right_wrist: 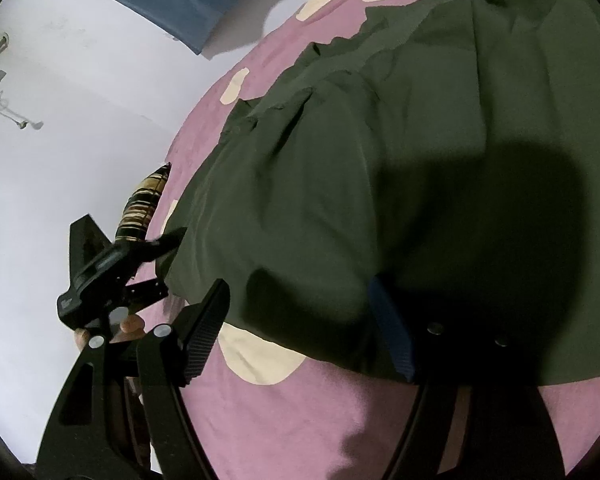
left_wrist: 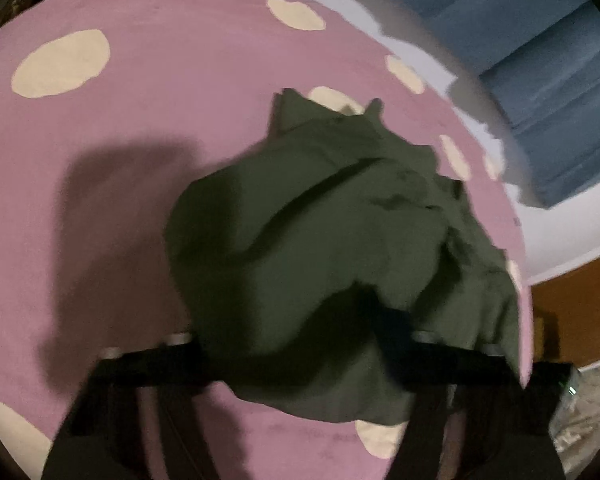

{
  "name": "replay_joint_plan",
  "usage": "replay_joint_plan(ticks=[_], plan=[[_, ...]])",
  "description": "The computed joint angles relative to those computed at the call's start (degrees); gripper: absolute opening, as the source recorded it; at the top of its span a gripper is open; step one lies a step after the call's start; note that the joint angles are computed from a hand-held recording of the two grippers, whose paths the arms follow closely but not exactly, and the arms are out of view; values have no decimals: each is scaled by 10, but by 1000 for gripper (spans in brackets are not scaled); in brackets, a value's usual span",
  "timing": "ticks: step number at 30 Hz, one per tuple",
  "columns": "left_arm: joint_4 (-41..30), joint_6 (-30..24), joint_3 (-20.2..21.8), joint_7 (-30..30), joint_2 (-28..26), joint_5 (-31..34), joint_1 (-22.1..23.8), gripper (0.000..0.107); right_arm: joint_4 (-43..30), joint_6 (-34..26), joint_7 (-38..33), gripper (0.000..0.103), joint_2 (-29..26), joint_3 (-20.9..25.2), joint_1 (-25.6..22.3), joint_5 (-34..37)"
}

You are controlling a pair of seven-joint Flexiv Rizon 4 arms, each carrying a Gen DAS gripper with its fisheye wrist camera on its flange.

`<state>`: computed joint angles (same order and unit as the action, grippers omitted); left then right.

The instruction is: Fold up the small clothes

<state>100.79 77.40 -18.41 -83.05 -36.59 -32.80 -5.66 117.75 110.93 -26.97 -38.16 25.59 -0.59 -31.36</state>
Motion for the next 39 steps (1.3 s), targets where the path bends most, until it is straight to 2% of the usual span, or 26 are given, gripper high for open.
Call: replay_joint_plan(ticks=[1, 3, 6, 13, 18, 25, 29, 32, 35, 39], plan=[[-3, -2, 4, -4, 0, 2, -3, 31, 3, 2, -2, 72, 2, -4, 3, 2], [-15, -12, 38, -28, 5, 27, -29, 22, 9, 7, -6, 72, 9, -12, 11, 6], [-33, -14, 83, -54, 16, 77, -66, 15, 14, 15, -11, 72, 15, -28, 27, 16], [-73, -9, 113, -76, 34, 151, -107, 14, 28, 26, -38, 73, 36, -81, 90, 65], [-124, -29, 154, -101, 30, 221, -155, 14, 33, 38, -49, 74, 38, -88, 102, 85], [-197, -65, 179, -124, 14, 303, -209, 14, 43, 53, -73, 74, 45, -112, 138, 123], [-238, -85, 200, -143, 0, 352, -245, 14, 41, 60, -71, 73, 42, -105, 130, 124], [-265, -96, 207, -150, -11, 382, -263, 14, 59, 61, -58, 73, 52, -74, 89, 90], [-290, -116, 204, -152, -24, 396, -274, 14, 93, 78, -61, 73, 77, -85, 86, 91], [-332, -154, 211, -162, -47, 422, -299, 14, 141, 91, -37, 73, 113, -84, 53, 76]])
